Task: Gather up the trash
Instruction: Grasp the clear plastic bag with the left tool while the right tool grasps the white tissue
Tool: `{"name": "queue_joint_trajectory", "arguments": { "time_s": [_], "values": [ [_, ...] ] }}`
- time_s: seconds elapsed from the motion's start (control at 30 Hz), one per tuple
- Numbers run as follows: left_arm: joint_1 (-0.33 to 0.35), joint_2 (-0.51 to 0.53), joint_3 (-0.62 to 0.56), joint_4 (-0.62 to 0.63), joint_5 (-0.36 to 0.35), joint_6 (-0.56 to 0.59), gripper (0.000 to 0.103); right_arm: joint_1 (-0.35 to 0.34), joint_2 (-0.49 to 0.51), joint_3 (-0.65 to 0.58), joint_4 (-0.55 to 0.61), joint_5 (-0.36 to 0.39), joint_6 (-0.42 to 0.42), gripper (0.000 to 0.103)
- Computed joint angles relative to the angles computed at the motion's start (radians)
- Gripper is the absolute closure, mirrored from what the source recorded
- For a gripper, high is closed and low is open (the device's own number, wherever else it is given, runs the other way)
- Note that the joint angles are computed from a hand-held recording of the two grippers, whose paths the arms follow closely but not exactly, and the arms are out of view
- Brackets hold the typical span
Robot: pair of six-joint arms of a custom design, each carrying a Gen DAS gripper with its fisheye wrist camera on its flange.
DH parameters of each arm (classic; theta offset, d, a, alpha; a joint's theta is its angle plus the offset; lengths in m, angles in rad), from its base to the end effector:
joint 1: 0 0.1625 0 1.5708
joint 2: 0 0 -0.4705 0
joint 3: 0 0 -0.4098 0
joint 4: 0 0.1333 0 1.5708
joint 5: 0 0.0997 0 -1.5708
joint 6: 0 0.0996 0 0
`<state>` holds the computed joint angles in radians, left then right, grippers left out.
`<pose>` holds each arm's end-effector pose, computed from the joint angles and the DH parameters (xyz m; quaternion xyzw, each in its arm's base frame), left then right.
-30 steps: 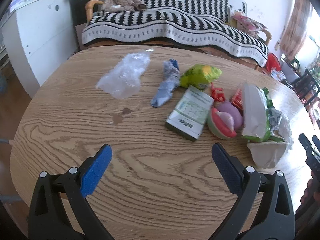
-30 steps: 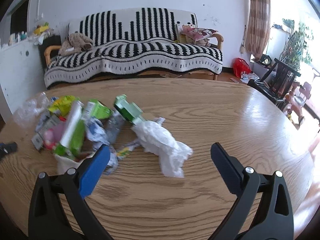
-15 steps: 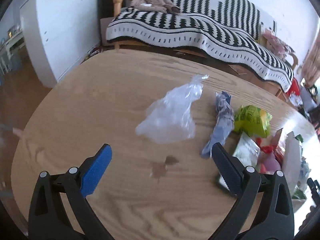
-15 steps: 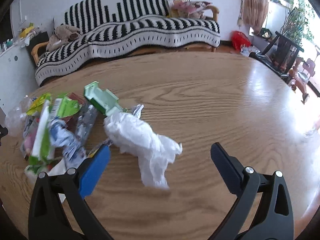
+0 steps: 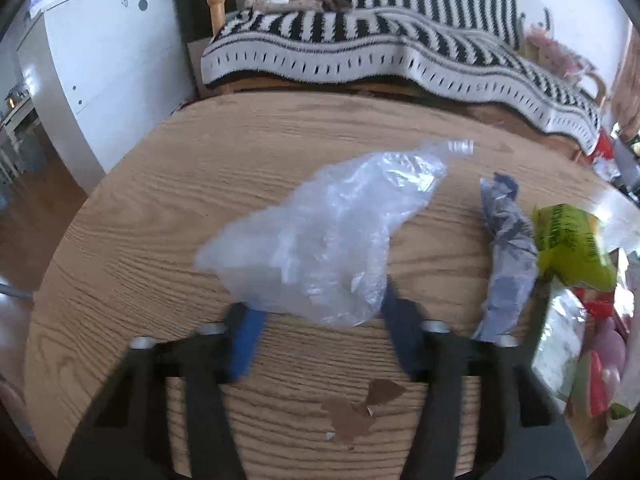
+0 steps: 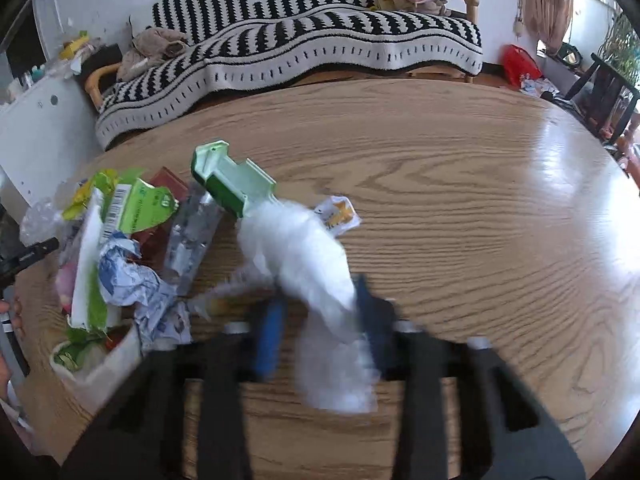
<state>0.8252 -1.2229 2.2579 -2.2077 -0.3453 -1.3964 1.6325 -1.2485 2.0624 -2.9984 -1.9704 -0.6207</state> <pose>-0.1374 -0.4835 0.1827 -0.1486 0.7962 -0.4173 0.4122 0.1292 -0.5579 0.2933 0.2561 -0.9005 0.2324 0.2635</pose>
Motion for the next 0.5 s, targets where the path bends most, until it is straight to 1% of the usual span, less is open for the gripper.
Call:
{"name": "queue_joint_trajectory", "arguments": {
  "time_s": [0.03,0.07,0.13,0.17,0.27,0.33,0.37,0.43,0.47,0.5],
  "values": [
    [-0.005,-0.004,0.002,0.013,-0.007,-0.014,0.084,-0.002,-0.01,0.007,-0.006,0.01,0.0,0.082],
    [-0.011,-0.011,0.013,-0.017,-0.01,-0.007,0.087,-0.001,-0.016,0.013,-0.018,0.016,-0.006,0.082],
    [-0.028,-0.028,0.027,-0.021,-0.015,-0.047,0.095,-0.003,-0.036,0.029,-0.05,0.044,-0.013,0.083],
    [-0.032,-0.026,0.029,-0.04,-0.016,-0.047,0.096,-0.004,-0.043,0.035,-0.067,0.053,-0.015,0.083],
    [-0.051,-0.02,0.053,-0.159,-0.012,0.001,0.099,-0.01,-0.062,0.052,-0.113,0.081,-0.017,0.083],
    [-0.061,-0.015,0.053,-0.176,-0.006,0.013,0.101,-0.016,-0.07,0.06,-0.151,0.097,-0.016,0.083],
    [-0.068,-0.016,0.053,-0.168,0.0,0.007,0.102,-0.02,-0.074,0.063,-0.17,0.112,-0.008,0.083],
    [-0.079,-0.023,0.061,-0.194,0.01,0.016,0.102,-0.024,-0.076,0.066,-0.203,0.122,-0.005,0.083],
    [-0.083,-0.025,0.07,-0.238,0.012,0.039,0.102,-0.027,-0.075,0.069,-0.218,0.122,-0.01,0.083],
    [-0.089,-0.026,0.075,-0.253,0.014,0.041,0.102,-0.027,-0.068,0.064,-0.218,0.107,-0.018,0.083]
  ]
}}
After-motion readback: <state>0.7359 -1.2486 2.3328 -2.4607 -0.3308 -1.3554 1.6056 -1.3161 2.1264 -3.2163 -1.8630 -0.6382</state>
